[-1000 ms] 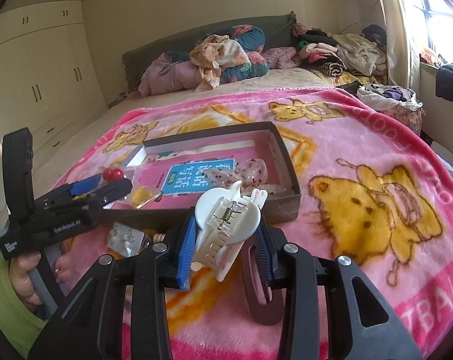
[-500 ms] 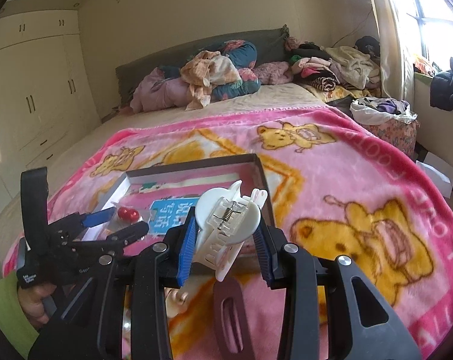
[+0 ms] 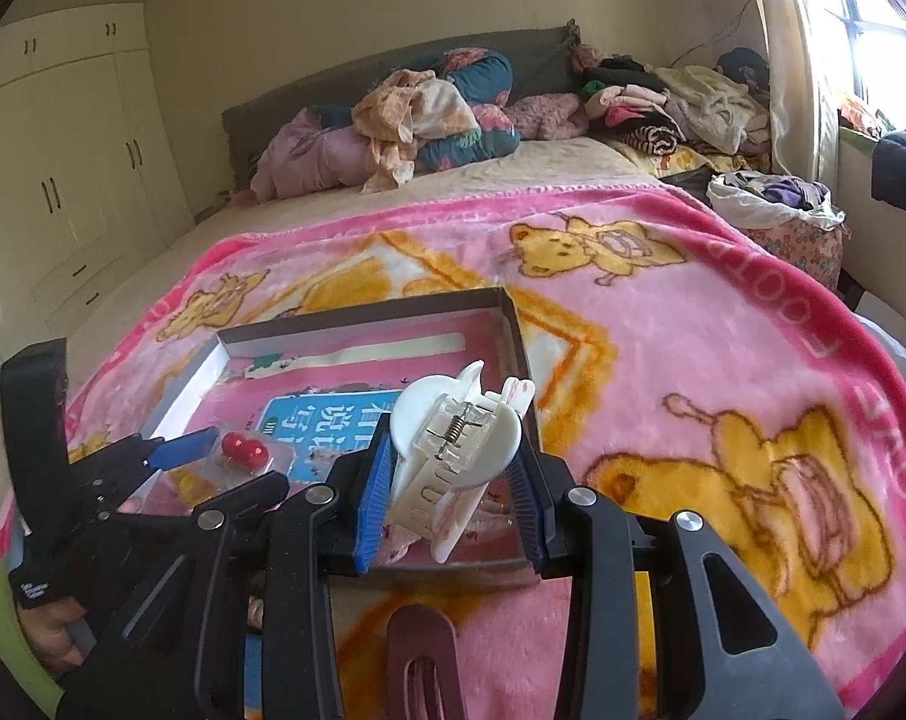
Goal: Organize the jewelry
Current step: 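Drop the red earring card into the box with the left tool while the right carries the claw clip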
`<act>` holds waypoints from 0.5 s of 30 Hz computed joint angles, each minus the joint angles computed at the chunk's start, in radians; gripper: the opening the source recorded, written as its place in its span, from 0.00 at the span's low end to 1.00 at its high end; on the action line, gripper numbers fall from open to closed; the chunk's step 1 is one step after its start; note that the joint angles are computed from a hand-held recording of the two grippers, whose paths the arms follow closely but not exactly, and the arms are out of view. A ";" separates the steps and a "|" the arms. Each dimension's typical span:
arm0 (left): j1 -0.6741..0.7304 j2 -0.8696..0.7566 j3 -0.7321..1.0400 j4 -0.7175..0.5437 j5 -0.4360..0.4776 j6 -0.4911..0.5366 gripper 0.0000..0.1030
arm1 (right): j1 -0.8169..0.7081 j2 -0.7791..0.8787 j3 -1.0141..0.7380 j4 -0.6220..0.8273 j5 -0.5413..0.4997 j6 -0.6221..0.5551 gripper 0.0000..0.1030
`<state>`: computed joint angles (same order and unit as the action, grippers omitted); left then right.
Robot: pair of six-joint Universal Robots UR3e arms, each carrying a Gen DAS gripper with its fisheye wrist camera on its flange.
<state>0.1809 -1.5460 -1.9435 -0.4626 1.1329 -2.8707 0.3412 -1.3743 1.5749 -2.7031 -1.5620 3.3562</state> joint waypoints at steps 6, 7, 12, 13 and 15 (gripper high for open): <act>-0.004 -0.007 0.001 -0.007 0.002 0.000 0.71 | -0.010 0.074 -0.077 0.038 0.007 -0.025 0.33; -0.005 -0.008 0.000 -0.008 0.005 -0.001 0.71 | -0.012 0.087 -0.088 0.044 0.010 -0.026 0.33; -0.006 -0.019 0.003 -0.006 0.013 -0.004 0.72 | -0.016 0.126 -0.110 0.052 0.018 -0.025 0.33; -0.007 -0.019 0.002 -0.003 0.015 -0.003 0.73 | -0.018 0.130 -0.104 0.044 0.021 -0.020 0.34; -0.008 -0.015 -0.003 0.002 0.014 -0.001 0.74 | -0.021 0.133 -0.091 0.034 0.025 -0.014 0.34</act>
